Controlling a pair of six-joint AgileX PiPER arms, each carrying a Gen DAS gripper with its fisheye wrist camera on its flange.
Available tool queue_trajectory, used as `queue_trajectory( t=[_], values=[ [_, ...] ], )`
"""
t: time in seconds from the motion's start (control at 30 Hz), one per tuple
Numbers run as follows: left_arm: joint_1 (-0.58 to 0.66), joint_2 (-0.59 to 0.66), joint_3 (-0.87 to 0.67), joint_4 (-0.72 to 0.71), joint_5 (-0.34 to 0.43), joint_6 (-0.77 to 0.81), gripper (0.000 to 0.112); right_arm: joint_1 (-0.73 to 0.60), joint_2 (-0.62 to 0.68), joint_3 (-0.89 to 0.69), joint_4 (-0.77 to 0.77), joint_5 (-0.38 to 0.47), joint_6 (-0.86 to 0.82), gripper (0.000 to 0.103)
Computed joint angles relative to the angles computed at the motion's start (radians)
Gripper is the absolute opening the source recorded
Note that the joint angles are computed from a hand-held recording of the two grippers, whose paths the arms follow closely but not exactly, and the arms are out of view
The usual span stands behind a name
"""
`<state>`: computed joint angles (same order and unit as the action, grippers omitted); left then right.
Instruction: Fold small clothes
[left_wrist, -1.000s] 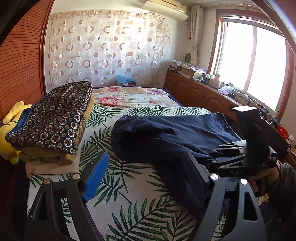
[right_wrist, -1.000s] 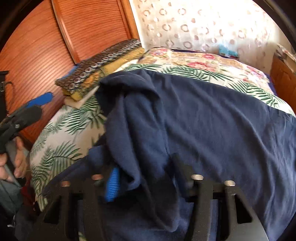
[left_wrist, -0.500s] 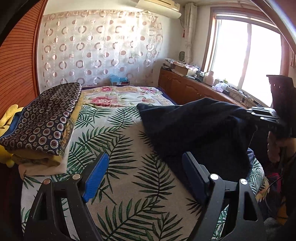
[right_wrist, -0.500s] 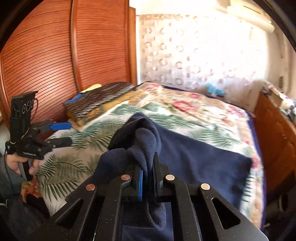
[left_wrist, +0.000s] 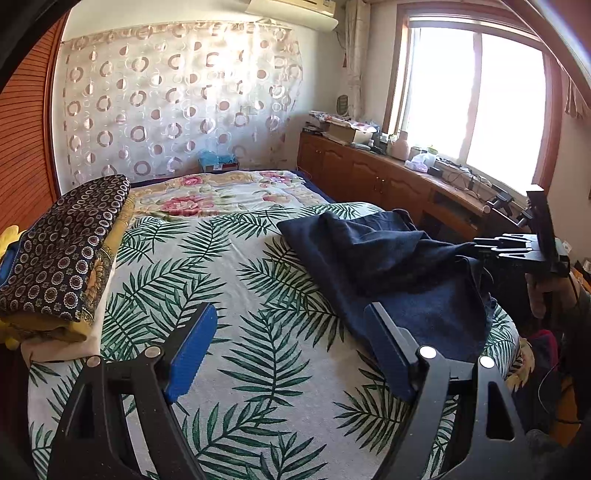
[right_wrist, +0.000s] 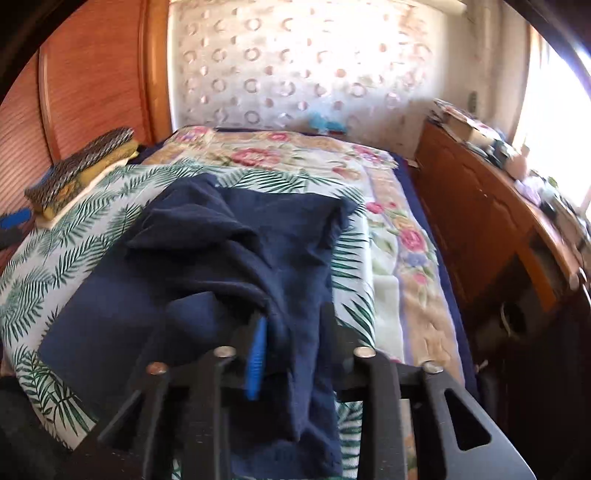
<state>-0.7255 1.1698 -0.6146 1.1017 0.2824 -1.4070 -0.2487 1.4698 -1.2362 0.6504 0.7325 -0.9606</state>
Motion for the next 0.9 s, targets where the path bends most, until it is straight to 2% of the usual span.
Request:
queue_trajectory(
  t=[0.07,0.2,0.33,0.4,0.5,0.9],
  values=[
    [-0.005,0.004,-0.003,-0.004,0.001,0.001,0.082,0.010,-0.036,0.024,0.009,-0.015,0.009,0.037],
    [-0.013,0.019,-0.011,-0.001,0.000,-0.006,0.082,0.017,-0.092,0.103,0.084,-0.058,-0.079,0.037],
    [-0.028,0.038,-0.022,0.014,0.006,-0.027,0.082,-0.004,-0.094,0.132,0.186,-0.035,-0.190,0.038],
    [-0.033,0.043,-0.025,0.015,0.010,-0.027,0.082,0.015,-0.082,0.129,0.195,-0.042,-0.216,0.044],
    [-0.042,0.046,-0.026,0.032,0.016,-0.051,0.082,0.071,-0.032,0.101,0.196,-0.047,-0.231,0.050],
    [-0.048,0.042,-0.010,0.070,0.022,-0.099,0.082,0.305,0.237,-0.202,-0.009,-0.008,-0.041,0.051]
  ],
)
